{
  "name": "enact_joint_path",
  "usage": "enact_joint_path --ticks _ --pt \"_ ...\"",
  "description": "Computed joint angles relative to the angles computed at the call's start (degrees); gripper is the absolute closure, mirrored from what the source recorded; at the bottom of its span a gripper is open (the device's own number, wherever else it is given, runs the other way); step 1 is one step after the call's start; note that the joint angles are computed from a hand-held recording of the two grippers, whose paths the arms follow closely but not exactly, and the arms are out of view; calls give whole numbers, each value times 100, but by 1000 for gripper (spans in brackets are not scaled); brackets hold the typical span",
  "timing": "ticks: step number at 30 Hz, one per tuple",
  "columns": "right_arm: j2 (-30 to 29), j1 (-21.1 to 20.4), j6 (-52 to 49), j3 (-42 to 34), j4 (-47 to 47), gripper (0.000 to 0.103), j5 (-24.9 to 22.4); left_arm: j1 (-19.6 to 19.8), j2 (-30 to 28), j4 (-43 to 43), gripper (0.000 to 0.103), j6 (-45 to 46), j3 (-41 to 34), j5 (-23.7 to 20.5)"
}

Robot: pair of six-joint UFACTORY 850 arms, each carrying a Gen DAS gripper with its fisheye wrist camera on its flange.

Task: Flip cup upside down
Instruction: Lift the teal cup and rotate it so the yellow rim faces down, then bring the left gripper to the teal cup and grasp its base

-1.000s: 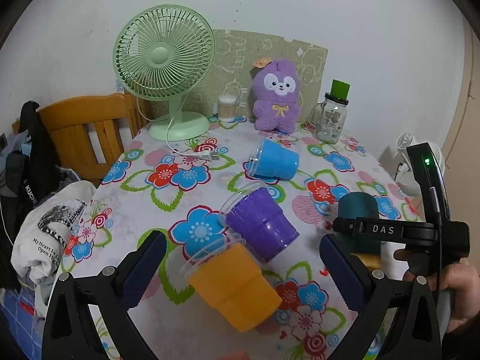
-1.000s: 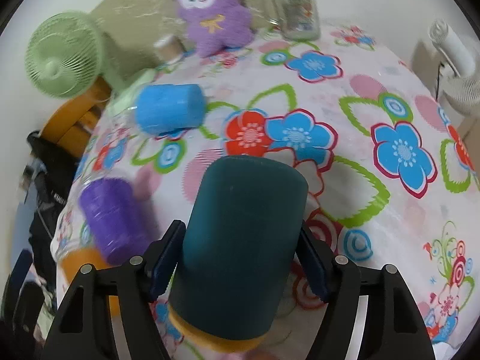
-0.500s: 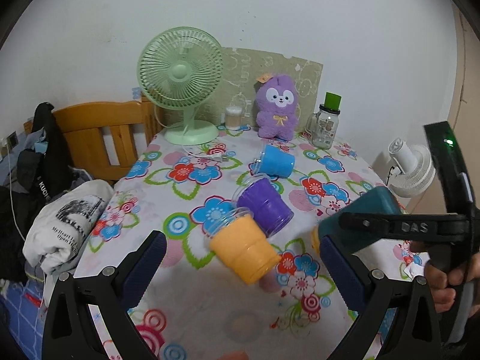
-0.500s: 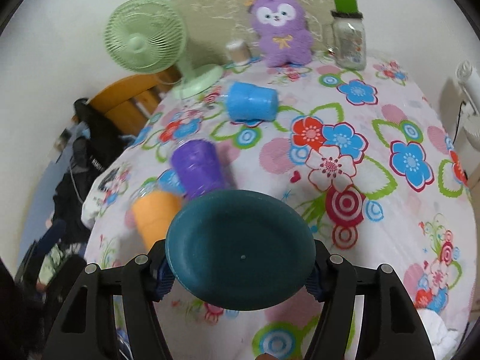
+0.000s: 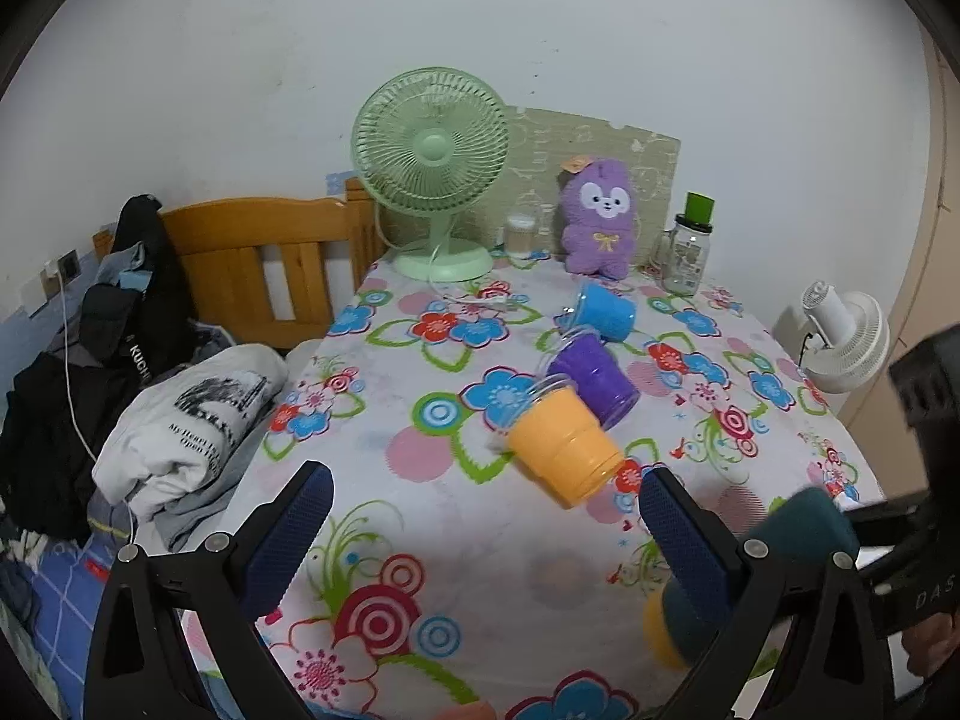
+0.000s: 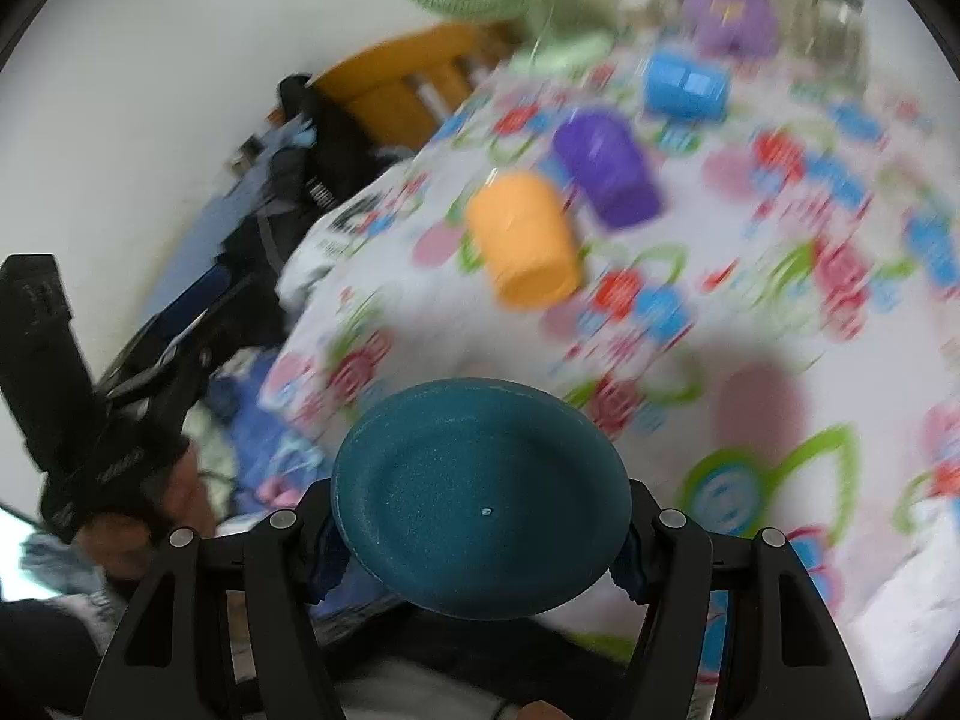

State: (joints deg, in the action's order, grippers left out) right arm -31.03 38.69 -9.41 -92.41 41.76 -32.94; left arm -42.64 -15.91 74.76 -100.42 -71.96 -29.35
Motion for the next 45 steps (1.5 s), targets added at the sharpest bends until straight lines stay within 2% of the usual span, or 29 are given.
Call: enact_joint_path --ticks 3,6,11,13,16,19,21,25,27,33,37,42,45 --pt "-238 -85 -33 -206 119 33 -255 39 -30 -141 0 67 -7 38" --pt "-450 -156 136 -432 -78 30 -250 44 -84 -174 0 128 -55 79" --pt "-721 -130 1516 -894 -1896 4 -136 57 -267 -346 0 378 -268 132" --pt "-718 -131 1988 -861 -2403 3 26 79 -355 -483 0 512 -372 201" --pt "-664 -179 1986 -761 -2416 3 142 106 -502 -710 0 795 -552 255" --pt "-551 -174 2458 -619 -2969 3 264 129 -646 -903 0 1055 -748 324" --pt "-428 -193 2630 -468 -3102 3 387 180 -799 -1329 0 1595 -997 481" --pt "-58 -243 2978 19 -3372 3 728 285 -1290 -3131 0 3949 -1777 647" --pt "82 -247 3223 209 -3576 3 789 315 -1632 -4022 0 5149 -2247 594" --pt "387 -309 3241 743 -3486 3 955 370 -2614 -6732 0 8644 -3744 -276" --pt "544 -286 3733 1020 -4029 3 1075 371 -3237 -7671 0 9799 -4635 -1069" --pt "712 -266 3837 1287 -4171 3 1208 324 -4153 -7780 0 10168 -6047 -2184" --pt "761 -262 3896 1363 -4281 3 1242 317 -5132 -7918 0 10364 -7684 -3282"
